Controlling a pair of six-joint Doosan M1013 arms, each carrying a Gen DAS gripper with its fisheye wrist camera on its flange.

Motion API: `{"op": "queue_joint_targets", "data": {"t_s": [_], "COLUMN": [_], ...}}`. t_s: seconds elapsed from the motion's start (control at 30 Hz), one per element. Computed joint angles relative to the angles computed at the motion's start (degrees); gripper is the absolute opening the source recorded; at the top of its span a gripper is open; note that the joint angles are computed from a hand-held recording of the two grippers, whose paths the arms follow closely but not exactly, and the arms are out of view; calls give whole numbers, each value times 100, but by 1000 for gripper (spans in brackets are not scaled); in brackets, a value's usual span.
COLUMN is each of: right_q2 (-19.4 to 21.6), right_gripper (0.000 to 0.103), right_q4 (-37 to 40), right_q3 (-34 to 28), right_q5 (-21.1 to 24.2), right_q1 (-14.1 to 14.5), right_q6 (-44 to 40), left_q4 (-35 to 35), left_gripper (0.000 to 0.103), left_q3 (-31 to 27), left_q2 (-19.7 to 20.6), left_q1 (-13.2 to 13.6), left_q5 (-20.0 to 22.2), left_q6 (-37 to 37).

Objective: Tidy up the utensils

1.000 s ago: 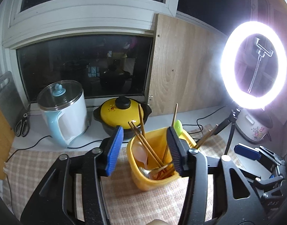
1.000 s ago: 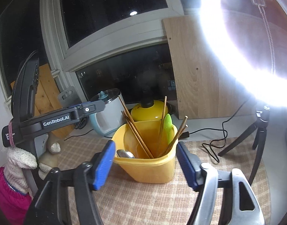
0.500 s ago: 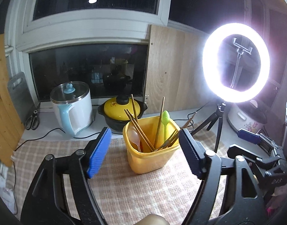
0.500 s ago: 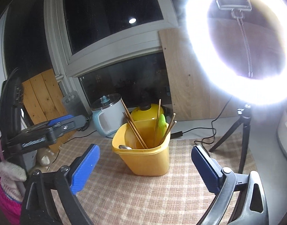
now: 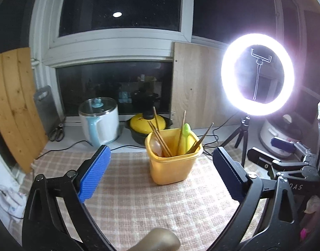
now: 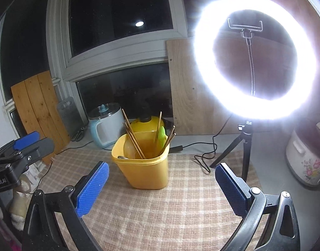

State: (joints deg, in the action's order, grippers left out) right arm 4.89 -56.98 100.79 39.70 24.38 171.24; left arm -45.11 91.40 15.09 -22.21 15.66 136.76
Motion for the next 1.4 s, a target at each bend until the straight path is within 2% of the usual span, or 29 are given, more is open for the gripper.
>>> {"op": "queue_joint_targets", "data": {"t_s": [0.17, 0.23, 0.47, 1.07, 1.4], "right_q2": [-48, -60, -115, -138, -155], "right_gripper": [103, 103, 103, 103, 103], "right_q4": [-226, -335, -466, -216, -122], "right_q3": [34, 47, 118, 205, 242], "right_q5": [35, 65, 22, -182, -236], "right_q1": [41, 52, 32, -77, -108], "right_q6": [148, 237, 408, 488, 493], "left_q4": [684, 1158, 1831, 2369, 2374], "left_gripper": [102, 102, 102, 103, 103], "left_q3": [137, 164, 242, 259, 261], "left_q2": [-109, -131, -187, -190, -195], "left_q1": [-83, -127, -195, -223, -220], "left_q5": [-195, -274, -379, -414, -407], "left_q6": [-685, -1137, -1811, -2390, -2397]}}
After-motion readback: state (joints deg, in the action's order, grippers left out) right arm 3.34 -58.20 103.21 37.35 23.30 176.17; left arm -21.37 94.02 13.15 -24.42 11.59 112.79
